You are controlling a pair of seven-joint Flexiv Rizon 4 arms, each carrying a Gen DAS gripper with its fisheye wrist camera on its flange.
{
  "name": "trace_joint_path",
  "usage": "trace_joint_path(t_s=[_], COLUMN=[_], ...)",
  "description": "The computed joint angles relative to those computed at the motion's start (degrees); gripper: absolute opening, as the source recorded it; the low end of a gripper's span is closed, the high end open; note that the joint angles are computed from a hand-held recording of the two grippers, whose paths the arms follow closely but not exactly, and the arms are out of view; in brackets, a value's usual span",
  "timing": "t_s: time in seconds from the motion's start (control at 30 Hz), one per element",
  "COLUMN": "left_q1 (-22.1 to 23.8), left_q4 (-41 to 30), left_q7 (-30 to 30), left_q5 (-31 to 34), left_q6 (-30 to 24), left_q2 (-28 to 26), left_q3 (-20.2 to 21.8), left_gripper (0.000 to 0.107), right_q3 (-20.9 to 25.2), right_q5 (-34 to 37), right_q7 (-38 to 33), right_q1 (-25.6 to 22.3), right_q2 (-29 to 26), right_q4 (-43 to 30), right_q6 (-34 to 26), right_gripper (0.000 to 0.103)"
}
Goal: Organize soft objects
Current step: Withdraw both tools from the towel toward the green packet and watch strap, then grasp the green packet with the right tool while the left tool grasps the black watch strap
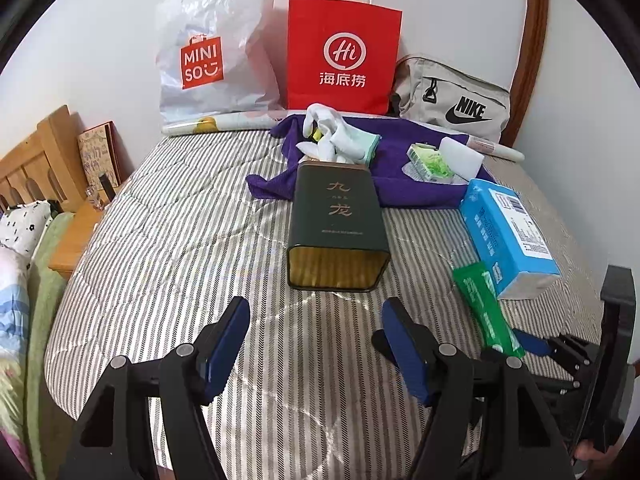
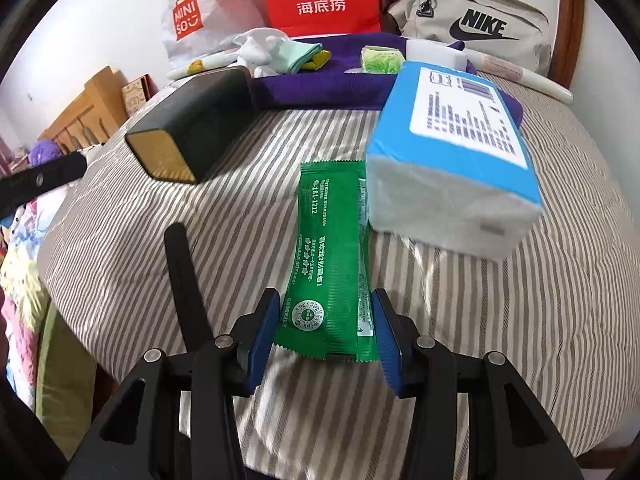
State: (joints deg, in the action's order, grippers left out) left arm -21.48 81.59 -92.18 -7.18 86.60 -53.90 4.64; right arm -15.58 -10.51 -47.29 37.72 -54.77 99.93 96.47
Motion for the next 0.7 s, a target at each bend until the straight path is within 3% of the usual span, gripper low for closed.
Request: trace_joint_path(t_s=[0.27, 0.47, 0.6, 0.7], left_q1=[-3.08, -3.04, -2.77, -2.29], left_q4=[1.15, 0.59, -0.03, -0.45], left_q7=[-2.64, -4.36, -5.33, -5.42], left_q5=[0.68, 0.87, 1.18, 1.69], left_q6=[0.05, -1.52, -2.71, -3.59], left_q2=[0.92, 0.44, -0.23, -0.66], left_q3=[3.24, 3.01, 2.93, 2.42], left_gripper=[0.067, 0.067, 0.067, 0.067], right_q3=[0.04, 0.16, -1.51, 1.49], right_q5=[2.71, 5.74, 7.62, 7.69], right_q7=[-2.44, -5.14, -7.33, -8.93], right_q1=[1.21, 2.09, 3.58, 0.49], right_q2=[1.99, 3.09, 2.47, 2.29], right_q4=[5.88, 9.45, 9.91, 8.48], right_q6=[4.58, 7.14, 8.83, 9.82], right_gripper=[0.045, 0.045, 0.058, 0.066])
